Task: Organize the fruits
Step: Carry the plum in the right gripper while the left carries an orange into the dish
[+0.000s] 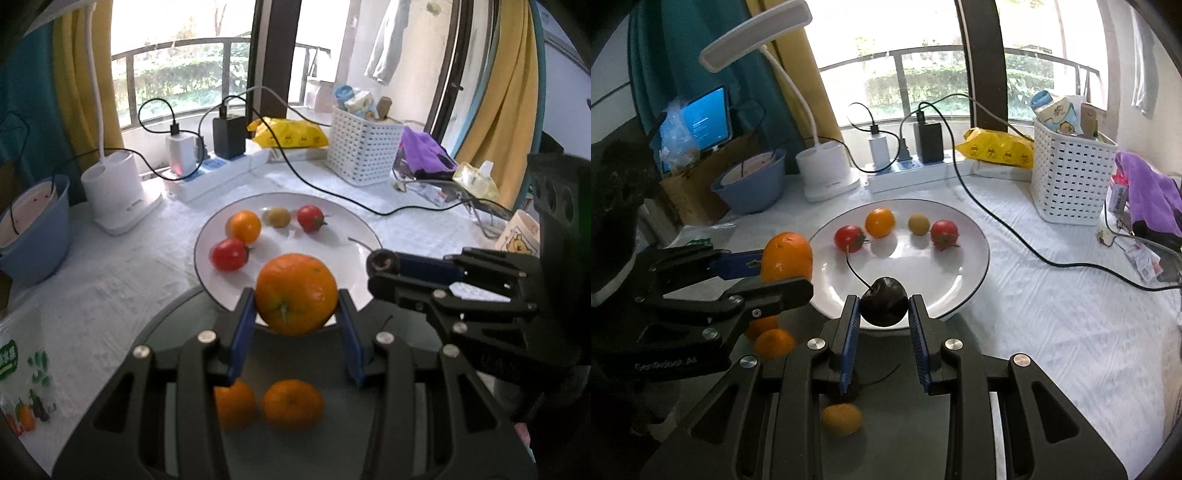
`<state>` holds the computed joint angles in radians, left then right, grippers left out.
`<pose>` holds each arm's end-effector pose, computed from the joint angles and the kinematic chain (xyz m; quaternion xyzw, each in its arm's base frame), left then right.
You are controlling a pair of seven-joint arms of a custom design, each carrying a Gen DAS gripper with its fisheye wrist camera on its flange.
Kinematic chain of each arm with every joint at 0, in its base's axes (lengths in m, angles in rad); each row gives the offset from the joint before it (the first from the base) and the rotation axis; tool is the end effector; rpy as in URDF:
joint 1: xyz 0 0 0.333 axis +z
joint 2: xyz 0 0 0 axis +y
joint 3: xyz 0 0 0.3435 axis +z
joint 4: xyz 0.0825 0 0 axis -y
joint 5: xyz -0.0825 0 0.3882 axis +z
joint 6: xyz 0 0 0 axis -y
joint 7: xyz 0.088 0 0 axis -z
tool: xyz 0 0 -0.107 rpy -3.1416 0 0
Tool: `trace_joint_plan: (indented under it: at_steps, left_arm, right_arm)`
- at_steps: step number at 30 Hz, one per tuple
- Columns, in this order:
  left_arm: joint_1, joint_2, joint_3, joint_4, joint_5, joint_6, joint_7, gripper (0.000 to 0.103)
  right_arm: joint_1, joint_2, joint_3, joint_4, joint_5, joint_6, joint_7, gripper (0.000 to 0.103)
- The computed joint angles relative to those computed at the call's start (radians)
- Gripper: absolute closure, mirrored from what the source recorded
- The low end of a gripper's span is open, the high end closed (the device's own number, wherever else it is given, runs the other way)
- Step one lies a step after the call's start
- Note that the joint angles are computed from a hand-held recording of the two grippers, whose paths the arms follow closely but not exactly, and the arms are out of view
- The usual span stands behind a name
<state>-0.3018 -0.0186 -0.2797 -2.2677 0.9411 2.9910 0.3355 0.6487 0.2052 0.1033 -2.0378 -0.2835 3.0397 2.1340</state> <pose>0.4270 -0.3500 0.4558 -0.5701 0.7208 -0.3473 0.1867 0.4569 0.4512 0.4621 -0.7794 0.4903 -0.1073 0.3751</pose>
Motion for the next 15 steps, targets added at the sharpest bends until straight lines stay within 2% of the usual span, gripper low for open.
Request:
trace_joint_plan:
  at_steps: [9,13,15]
  left_arm:
    - [-0.020,0.049,0.019,0.049,-0.059,-0.025,0.065,0.058]
    - [-0.035,0.075,0.029,0.068,-0.144,-0.031,0.135,0.058]
    - [-0.043,0.080,0.038,0.071,-0.162,-0.028,0.146,0.058]
  right_arm:
    - [-0.035,0.039,0.027,0.030,0.078,0.014,-0.077,0.074]
    - [-0.034,0.046,0.021,0.035,0.101,0.018,-0.094,0.074]
    - [-0.016,0.049,-0.004,0.041,0.091,0.011,-0.075,0.074]
